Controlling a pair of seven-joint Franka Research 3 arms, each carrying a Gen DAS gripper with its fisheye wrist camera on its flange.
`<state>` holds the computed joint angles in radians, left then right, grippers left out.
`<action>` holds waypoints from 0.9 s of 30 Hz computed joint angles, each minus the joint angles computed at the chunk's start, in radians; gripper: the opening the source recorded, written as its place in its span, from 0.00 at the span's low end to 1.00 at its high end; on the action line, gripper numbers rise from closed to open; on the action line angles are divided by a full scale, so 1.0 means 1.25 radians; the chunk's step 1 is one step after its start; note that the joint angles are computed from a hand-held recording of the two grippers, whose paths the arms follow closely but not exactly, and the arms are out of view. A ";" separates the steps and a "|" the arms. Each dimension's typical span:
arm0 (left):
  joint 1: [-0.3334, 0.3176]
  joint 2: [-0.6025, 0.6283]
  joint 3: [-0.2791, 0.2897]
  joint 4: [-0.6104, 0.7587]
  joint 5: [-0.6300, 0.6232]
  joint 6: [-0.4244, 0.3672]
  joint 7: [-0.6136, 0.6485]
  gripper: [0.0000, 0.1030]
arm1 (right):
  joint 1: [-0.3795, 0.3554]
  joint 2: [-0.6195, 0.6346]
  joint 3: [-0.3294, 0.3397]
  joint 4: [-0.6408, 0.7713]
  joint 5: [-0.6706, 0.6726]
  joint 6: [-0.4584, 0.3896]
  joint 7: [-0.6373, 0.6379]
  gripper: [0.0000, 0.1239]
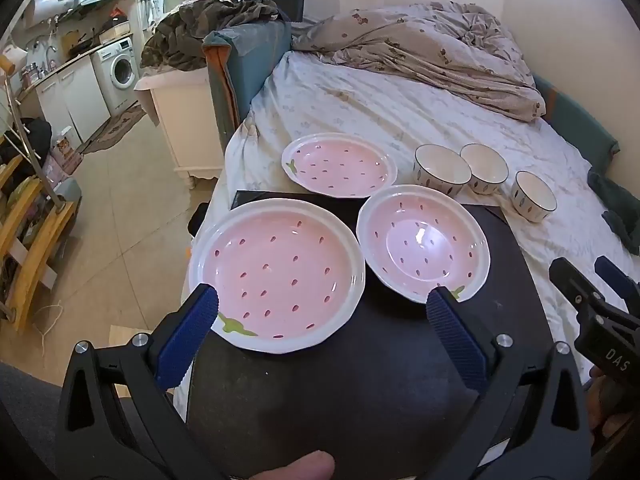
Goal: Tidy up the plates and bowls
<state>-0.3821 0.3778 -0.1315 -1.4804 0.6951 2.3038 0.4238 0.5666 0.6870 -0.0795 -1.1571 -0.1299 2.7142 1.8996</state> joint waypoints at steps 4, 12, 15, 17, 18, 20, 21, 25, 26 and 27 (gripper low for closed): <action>-0.001 0.002 0.000 -0.005 0.005 0.006 -0.001 1.00 | -0.004 0.001 0.006 0.005 0.006 -0.016 -0.007 0.83; -0.002 0.002 0.004 -0.005 0.005 0.008 0.004 1.00 | -0.005 -0.008 0.007 -0.008 0.008 -0.001 -0.007 0.83; -0.001 0.004 0.003 -0.003 0.006 0.007 0.004 1.00 | -0.002 -0.003 0.004 0.001 0.007 -0.002 -0.004 0.83; -0.001 0.004 0.003 -0.002 0.007 0.006 0.004 1.00 | 0.001 -0.004 0.001 -0.005 0.005 0.001 0.001 0.83; -0.001 0.005 0.003 0.000 0.005 0.004 0.006 1.00 | -0.002 -0.004 0.003 -0.004 0.006 0.001 -0.002 0.83; -0.002 0.005 0.003 0.002 0.006 0.001 0.005 1.00 | -0.005 -0.006 0.006 -0.005 0.011 0.001 -0.003 0.83; -0.003 0.005 0.003 0.002 0.005 -0.001 0.003 1.00 | -0.003 -0.007 0.004 -0.010 0.010 0.006 0.002 0.83; -0.004 0.002 0.002 0.001 0.004 -0.005 -0.001 1.00 | -0.004 -0.007 0.005 -0.009 0.011 0.006 -0.001 0.83; -0.004 0.001 0.001 0.000 0.004 -0.005 -0.002 1.00 | -0.004 -0.007 0.004 -0.009 0.011 0.007 0.000 0.83; -0.004 0.000 0.001 -0.001 0.005 -0.004 -0.002 1.00 | -0.005 -0.006 0.006 -0.008 0.013 0.006 -0.002 0.83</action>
<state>-0.3868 0.3776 -0.1299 -1.4815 0.7009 2.2985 0.4213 0.5600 0.6794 -0.0724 -1.1670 -0.1141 2.7213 1.8968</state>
